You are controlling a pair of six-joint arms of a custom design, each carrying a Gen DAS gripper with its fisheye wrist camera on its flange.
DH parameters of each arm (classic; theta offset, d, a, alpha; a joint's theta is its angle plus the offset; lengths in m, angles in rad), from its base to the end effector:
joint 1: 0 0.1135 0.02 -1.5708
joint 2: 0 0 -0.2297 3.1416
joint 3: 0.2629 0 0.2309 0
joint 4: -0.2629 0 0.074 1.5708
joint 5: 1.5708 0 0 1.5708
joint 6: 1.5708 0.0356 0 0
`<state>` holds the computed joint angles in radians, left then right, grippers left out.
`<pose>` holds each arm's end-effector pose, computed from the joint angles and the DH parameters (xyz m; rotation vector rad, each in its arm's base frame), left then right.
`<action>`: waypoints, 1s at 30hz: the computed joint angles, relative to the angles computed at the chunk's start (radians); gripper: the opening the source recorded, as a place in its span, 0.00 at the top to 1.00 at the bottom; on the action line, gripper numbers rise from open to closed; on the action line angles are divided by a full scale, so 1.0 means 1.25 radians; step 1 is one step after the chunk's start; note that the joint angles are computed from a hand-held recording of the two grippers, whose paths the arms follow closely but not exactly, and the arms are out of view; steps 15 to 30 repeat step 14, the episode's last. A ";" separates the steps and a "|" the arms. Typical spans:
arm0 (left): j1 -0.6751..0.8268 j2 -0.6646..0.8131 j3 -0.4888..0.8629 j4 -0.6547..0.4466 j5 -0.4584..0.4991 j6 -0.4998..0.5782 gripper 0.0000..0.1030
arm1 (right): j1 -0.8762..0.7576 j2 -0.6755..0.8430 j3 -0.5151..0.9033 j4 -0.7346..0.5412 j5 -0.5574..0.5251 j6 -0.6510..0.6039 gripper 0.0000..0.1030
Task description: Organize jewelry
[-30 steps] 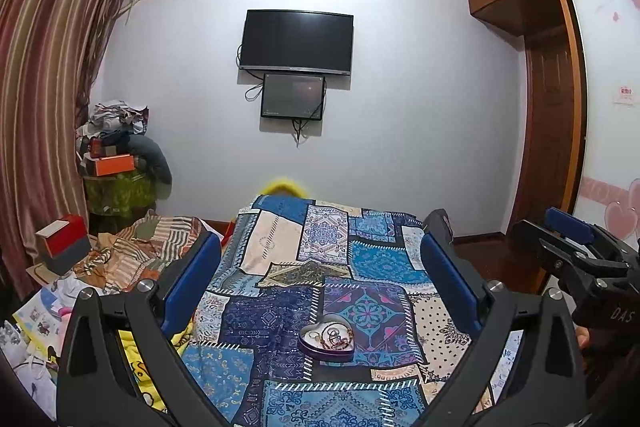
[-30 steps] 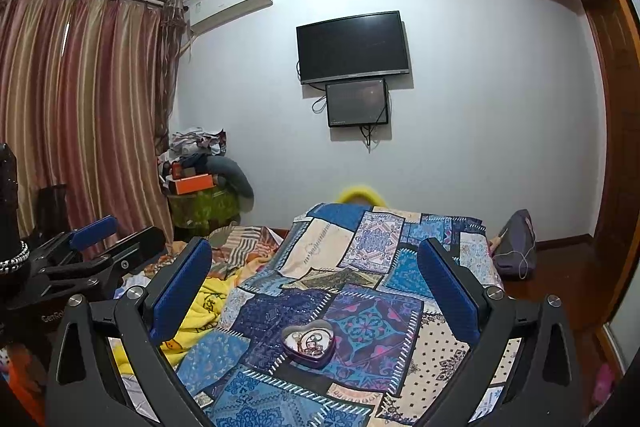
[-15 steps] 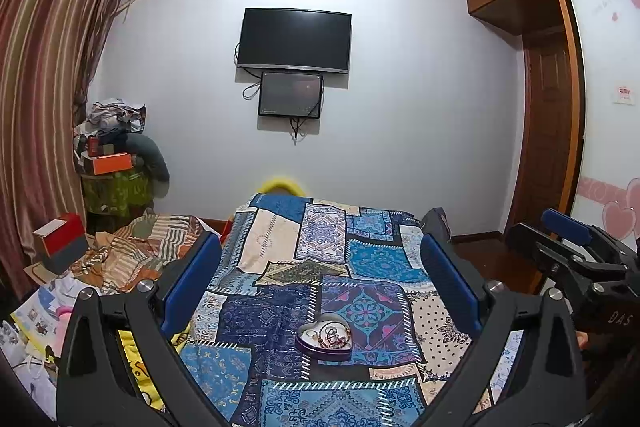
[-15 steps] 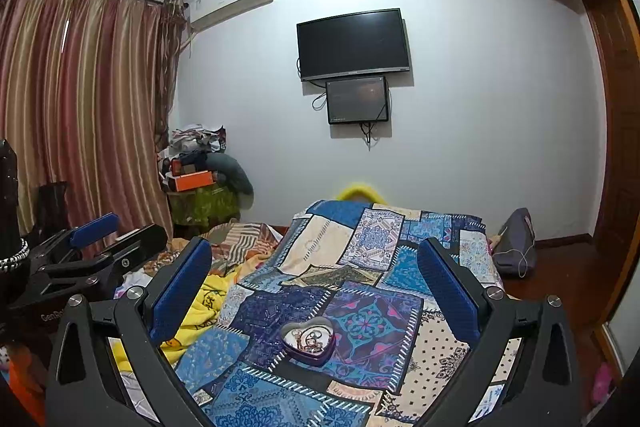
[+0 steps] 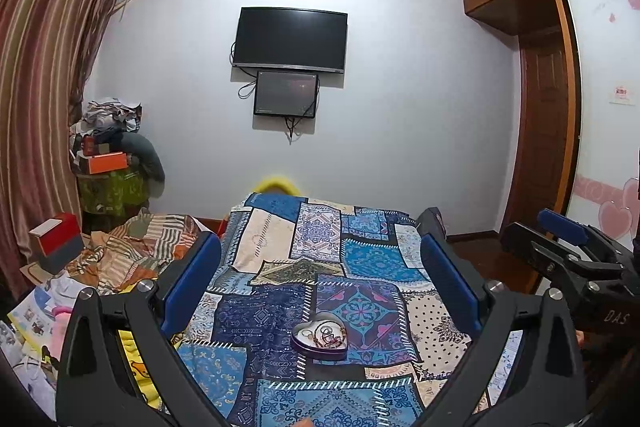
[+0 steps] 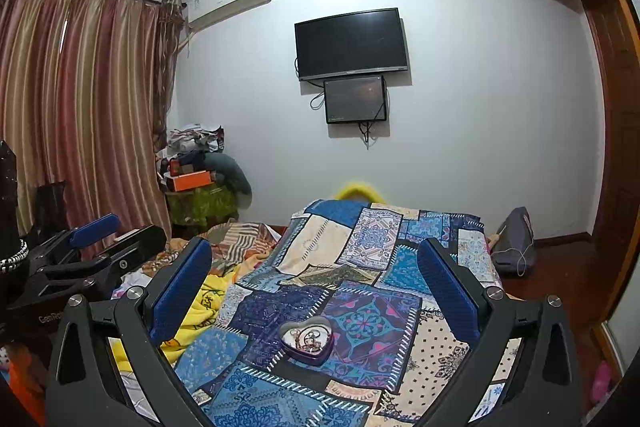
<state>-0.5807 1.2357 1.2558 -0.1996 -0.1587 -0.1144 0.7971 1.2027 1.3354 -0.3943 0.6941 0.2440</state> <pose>0.2318 -0.1454 0.3754 0.2927 1.7379 -0.3686 0.1898 0.1617 0.3906 -0.0102 1.7723 0.1160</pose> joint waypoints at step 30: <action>0.005 0.012 0.004 0.007 0.006 -0.002 0.03 | -0.011 0.013 0.005 -0.001 -0.020 0.004 0.01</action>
